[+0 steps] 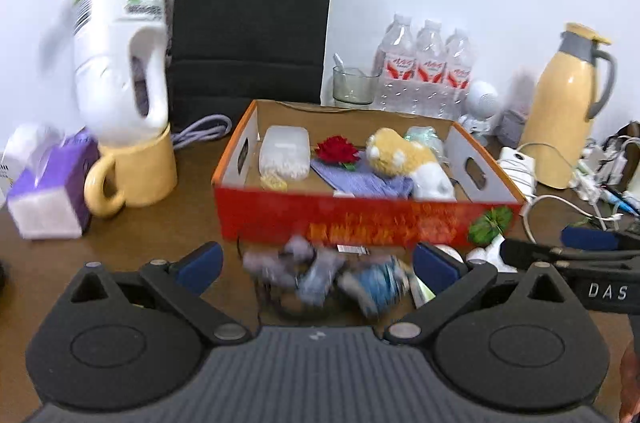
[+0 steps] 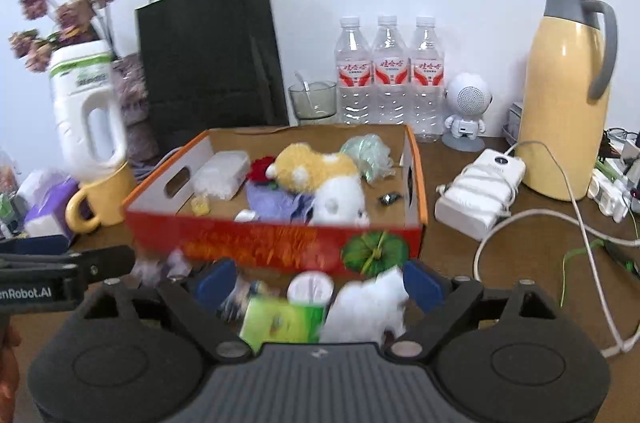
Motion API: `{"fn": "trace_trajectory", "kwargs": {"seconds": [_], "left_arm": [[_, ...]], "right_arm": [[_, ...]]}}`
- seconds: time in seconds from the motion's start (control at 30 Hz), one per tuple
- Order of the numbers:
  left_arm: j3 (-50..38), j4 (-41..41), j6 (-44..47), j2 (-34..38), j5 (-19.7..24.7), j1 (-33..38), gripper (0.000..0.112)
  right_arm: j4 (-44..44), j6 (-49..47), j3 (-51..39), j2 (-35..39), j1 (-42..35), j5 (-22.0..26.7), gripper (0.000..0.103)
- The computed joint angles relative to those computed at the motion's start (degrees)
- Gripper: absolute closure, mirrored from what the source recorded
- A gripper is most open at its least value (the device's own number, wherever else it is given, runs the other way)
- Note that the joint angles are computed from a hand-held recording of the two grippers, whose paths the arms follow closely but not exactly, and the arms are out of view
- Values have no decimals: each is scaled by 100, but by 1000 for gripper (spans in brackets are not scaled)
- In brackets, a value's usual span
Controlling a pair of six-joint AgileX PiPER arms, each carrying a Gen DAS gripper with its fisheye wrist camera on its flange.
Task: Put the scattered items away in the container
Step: 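Withdraw both open tools from the box back toward the desk items, then grasp a clear packet with the left tool while the right tool grasps a blue packet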
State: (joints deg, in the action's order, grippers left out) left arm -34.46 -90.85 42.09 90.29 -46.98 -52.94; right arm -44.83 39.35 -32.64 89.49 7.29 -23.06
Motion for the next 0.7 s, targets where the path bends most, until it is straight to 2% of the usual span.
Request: {"fn": "trace_trajectory", "kwargs": {"seconds": [0.17,0.27,0.33,0.4,0.47,0.53,0.63,0.7], "left_arm": [[1089,-121,-1548,-110,-479,-1477,9],[1614,-130,-2430,-198,-603,-2290,9],[1694,-218,-2436,-201,-643,-2540,9],[1685,-247,-2309,-95,-846,-2685,9],[1658,10,-2166,63,-992,-2505,9],[1596,398,-1843,110,-881,-2048,11],[1588,1278,-1372,-54,-483,-1072,21],[1606,2059,-1321,-136,-231,-315,35]], "right_arm": [[-992,537,1210,-256,-730,-999,12],[-1057,71,1968,-439,-1206,-1616,12],[-1124,-265,2318,-399,-1519,-2075,12],[-1177,-445,2437,-354,-1614,-2244,13],[-896,-802,2448,-272,-1424,-2331,14],[-740,-780,2225,-225,-1063,-2161,16],[-620,-623,1637,-53,-468,-1734,30],[-579,-545,1218,105,-127,-1454,41]]}}
